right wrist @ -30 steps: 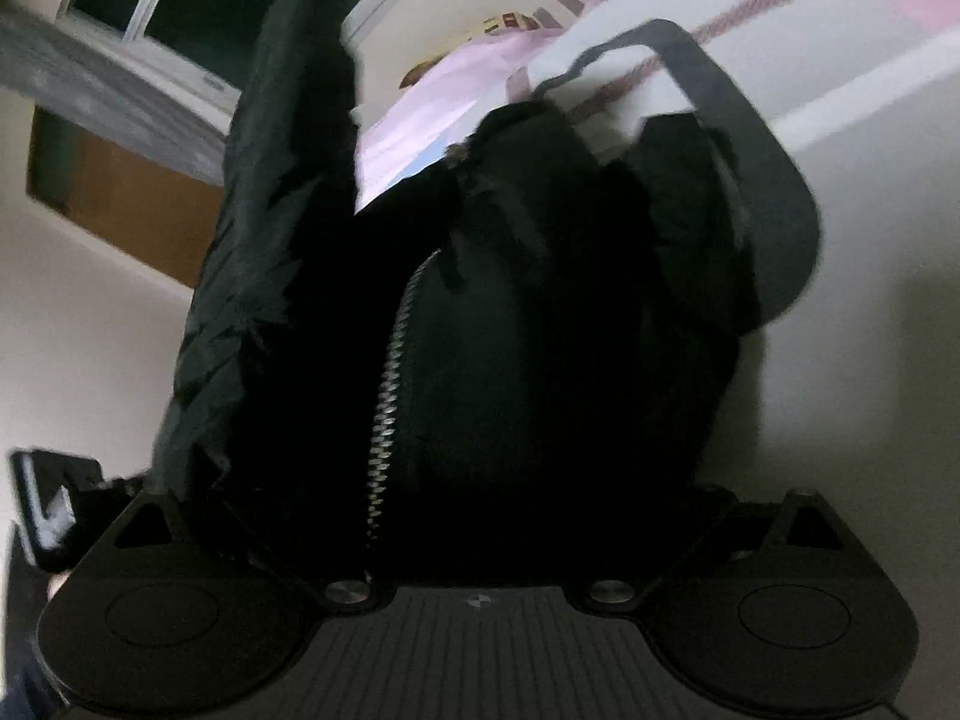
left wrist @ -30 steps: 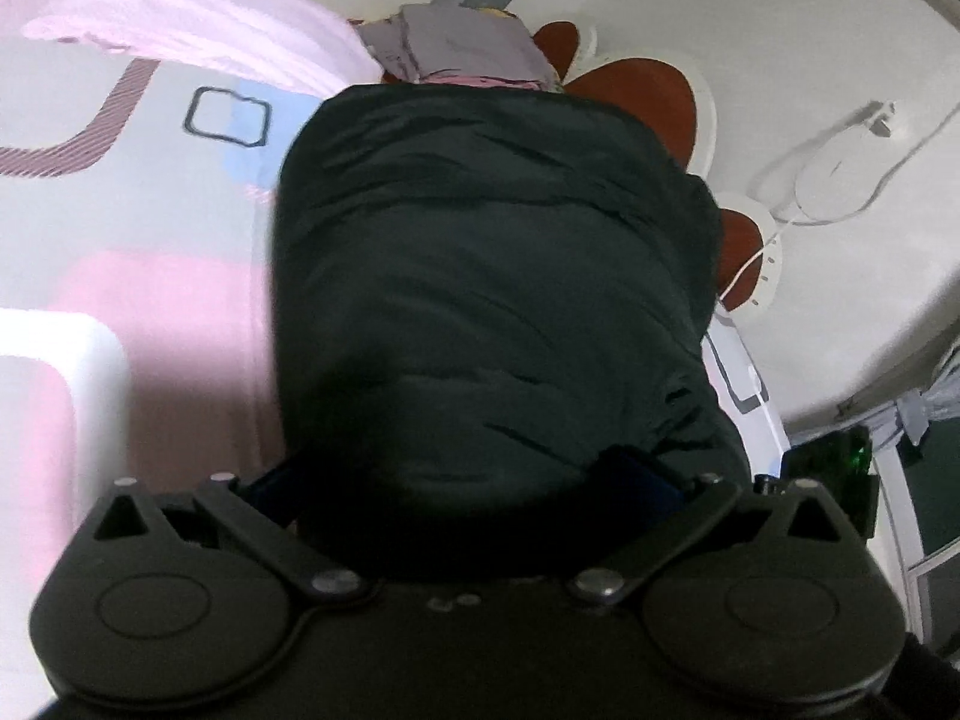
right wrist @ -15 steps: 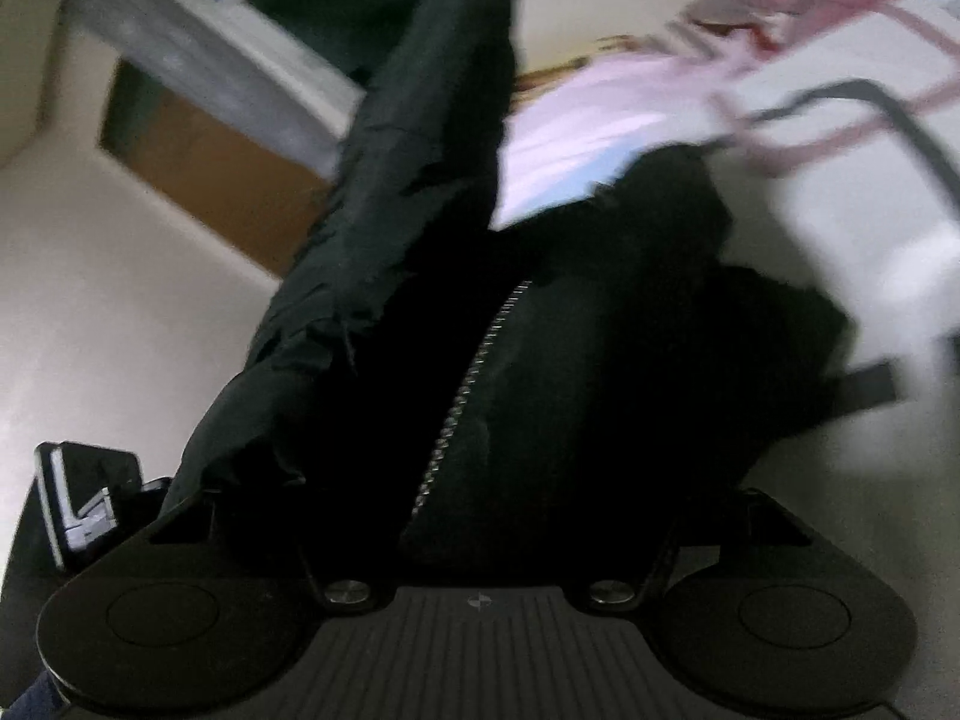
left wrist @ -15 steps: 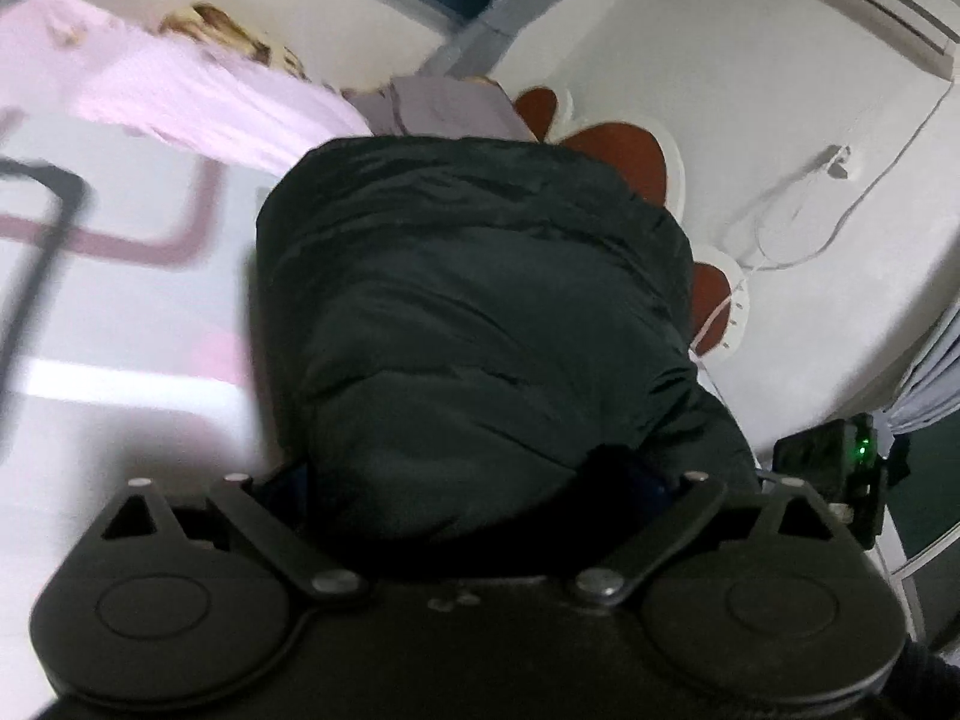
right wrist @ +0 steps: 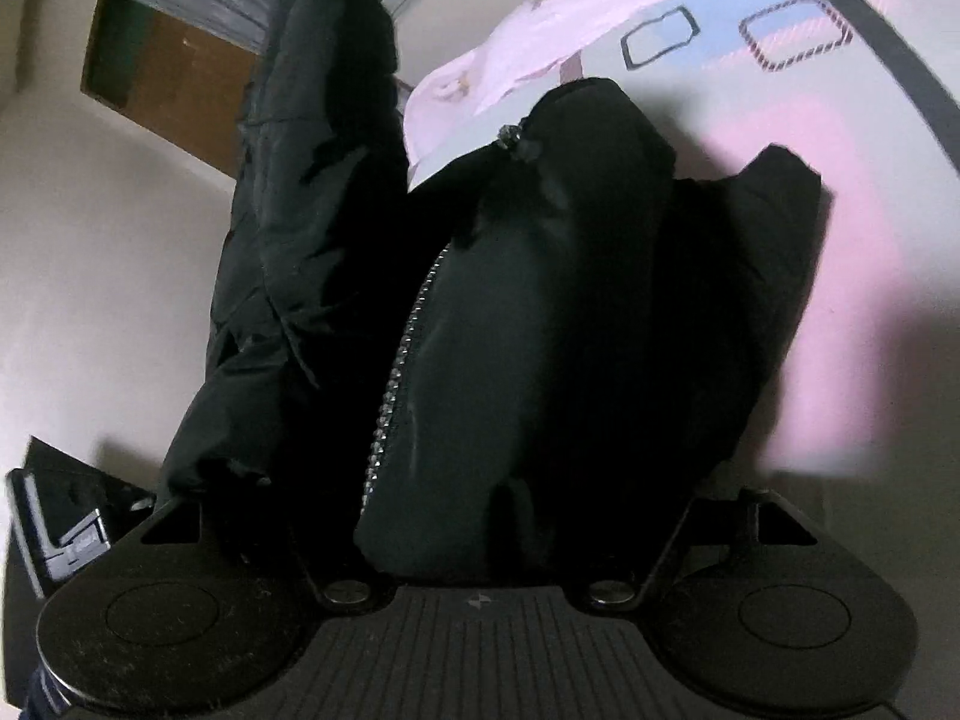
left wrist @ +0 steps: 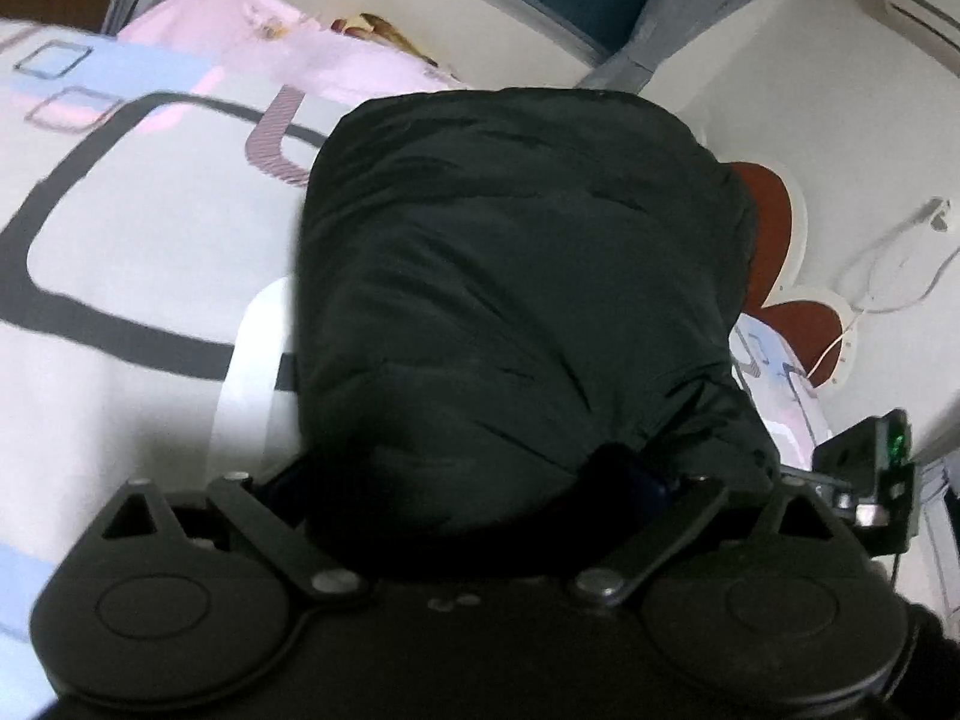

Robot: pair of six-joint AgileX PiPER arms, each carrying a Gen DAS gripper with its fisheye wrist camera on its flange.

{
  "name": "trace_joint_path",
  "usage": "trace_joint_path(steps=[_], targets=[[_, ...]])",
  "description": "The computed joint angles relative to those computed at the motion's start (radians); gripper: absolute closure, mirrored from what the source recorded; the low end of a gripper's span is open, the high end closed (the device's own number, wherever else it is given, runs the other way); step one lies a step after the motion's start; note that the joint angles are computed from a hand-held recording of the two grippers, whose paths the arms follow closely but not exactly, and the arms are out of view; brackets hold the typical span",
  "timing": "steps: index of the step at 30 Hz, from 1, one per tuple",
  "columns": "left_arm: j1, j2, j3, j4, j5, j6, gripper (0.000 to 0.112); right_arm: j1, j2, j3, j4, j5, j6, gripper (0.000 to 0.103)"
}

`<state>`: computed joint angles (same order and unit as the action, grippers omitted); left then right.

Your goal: Fold large clothes

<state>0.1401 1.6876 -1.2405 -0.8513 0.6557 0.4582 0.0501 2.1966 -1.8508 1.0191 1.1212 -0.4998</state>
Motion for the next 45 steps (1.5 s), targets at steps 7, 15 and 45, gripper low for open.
trace_joint_path(steps=[7,15,45], targets=[[0.085,-0.152,0.073,0.016,0.016,0.098,0.032,-0.113,-0.274,0.265,-0.023,-0.074,-0.083,0.030],[-0.066,-0.261,0.049,0.137,-0.012,0.007,0.039,0.073,-0.388,0.090,-0.191,-0.123,-0.063,0.056],[-0.375,-0.220,0.100,0.796,-0.160,-0.503,0.045,0.224,-0.510,0.393,-0.410,-0.326,0.150,0.064]])
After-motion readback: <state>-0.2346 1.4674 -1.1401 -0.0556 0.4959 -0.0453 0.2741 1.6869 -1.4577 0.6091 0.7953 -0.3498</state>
